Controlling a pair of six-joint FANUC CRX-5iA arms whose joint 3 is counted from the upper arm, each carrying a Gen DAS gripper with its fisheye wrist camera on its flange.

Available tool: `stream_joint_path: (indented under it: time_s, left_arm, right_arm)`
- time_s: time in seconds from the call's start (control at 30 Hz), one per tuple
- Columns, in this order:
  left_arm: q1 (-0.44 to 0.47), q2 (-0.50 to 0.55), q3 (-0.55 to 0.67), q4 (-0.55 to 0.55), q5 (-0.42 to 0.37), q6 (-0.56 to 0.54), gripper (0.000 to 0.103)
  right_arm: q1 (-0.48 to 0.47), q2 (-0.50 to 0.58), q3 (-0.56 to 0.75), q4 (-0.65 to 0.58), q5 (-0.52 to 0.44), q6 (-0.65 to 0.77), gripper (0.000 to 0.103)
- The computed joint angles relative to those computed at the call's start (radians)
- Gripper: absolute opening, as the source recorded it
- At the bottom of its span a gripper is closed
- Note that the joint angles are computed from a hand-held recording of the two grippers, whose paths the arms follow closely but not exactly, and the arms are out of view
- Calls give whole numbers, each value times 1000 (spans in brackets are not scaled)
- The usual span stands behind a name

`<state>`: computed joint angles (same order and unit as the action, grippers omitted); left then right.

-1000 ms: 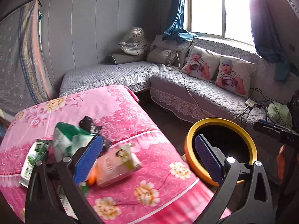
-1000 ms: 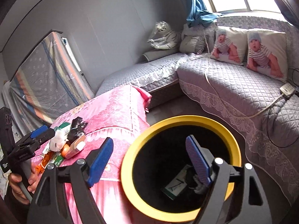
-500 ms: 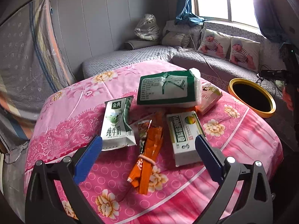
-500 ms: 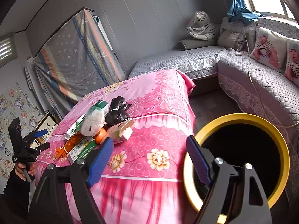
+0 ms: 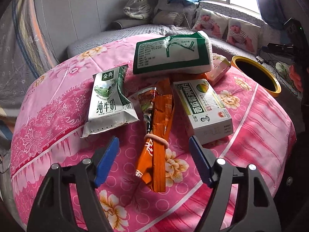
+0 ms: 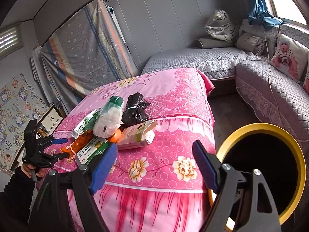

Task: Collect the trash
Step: 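Move both open tools from the bin back over the bed items, then grasp the orange snack packet with the left tool while the right grasps the green tissue pack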

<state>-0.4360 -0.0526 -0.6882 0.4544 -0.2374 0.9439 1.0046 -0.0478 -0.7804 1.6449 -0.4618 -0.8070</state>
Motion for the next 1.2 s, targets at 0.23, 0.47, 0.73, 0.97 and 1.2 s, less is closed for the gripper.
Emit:
stream_joint_path:
  time_s: [0.23, 0.47, 0.73, 0.97, 1.2]
  left_arm:
    - [21, 55, 51, -23, -77, 30, 31]
    - [36, 22, -3, 108, -55, -48, 19]
    - [59, -138, -74, -21, -30, 147, 19]
    - [39, -281, -43, -467, -84, 698, 19]
    - [-22, -346, -7, -744, -135, 1095, 19]
  right_arm:
    - [-42, -3, -2, 75, 60, -41, 77]
    - [-106, 4, 32, 197, 187, -58, 79]
    - [135, 159, 264, -466, -22, 747, 95]
    - [188, 373, 673, -914, -255, 1398, 95]
    - [179, 728, 1257, -1100, -662, 1802, 95]
